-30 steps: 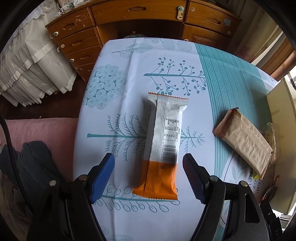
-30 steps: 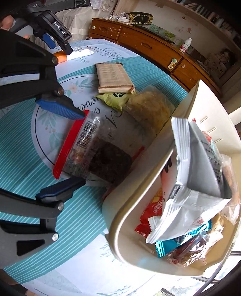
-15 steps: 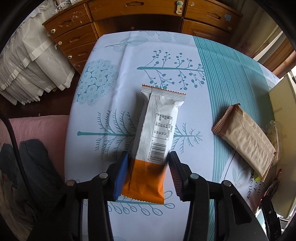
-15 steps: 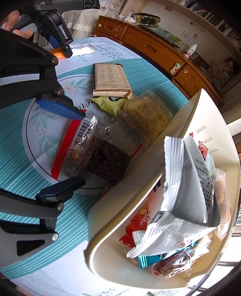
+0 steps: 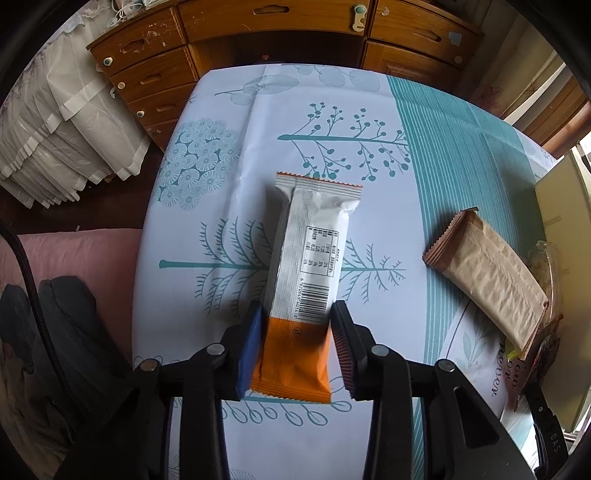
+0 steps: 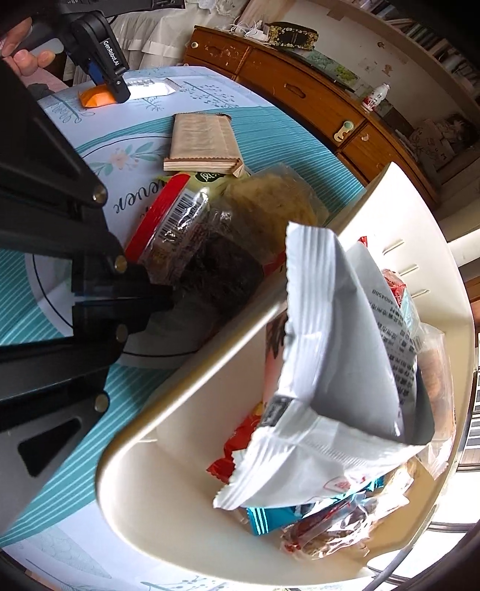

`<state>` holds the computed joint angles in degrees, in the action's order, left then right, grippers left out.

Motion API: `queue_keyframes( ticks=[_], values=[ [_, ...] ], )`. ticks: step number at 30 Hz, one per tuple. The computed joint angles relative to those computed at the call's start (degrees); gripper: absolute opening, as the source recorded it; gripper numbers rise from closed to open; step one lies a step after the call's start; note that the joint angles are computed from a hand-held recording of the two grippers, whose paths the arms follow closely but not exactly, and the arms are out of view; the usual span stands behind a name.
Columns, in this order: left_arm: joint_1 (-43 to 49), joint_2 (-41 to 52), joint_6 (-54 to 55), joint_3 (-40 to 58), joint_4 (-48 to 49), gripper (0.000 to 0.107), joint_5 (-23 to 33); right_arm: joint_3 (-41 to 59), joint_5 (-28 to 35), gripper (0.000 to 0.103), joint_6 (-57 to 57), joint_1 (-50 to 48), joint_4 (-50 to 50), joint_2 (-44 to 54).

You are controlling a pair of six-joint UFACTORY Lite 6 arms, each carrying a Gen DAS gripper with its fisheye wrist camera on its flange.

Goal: Organize snacks
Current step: 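Grasp the orange-and-white bar with the left tool while the right tool grasps the dark red-strip bag, then lift the orange-and-white bar with the left tool while the right tool lifts the dark bag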

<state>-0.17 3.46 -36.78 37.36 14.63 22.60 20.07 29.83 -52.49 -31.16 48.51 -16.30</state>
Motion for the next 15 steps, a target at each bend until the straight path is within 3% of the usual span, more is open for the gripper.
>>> queue_keyframes(
  ticks=[10, 15],
  values=[
    [-1.4, -7.6, 3.4, -3.9, -3.8, 0.031, -0.9, 0.7, 4.4, 0.001, 0.7, -3.3, -0.7, 0.8],
    [1.0, -15.1, 14.5, -8.1, -15.3, 0.031, -2.7, -0.2, 6.3, 0.001, 2.6, -4.5, -1.1, -1.6]
  ],
)
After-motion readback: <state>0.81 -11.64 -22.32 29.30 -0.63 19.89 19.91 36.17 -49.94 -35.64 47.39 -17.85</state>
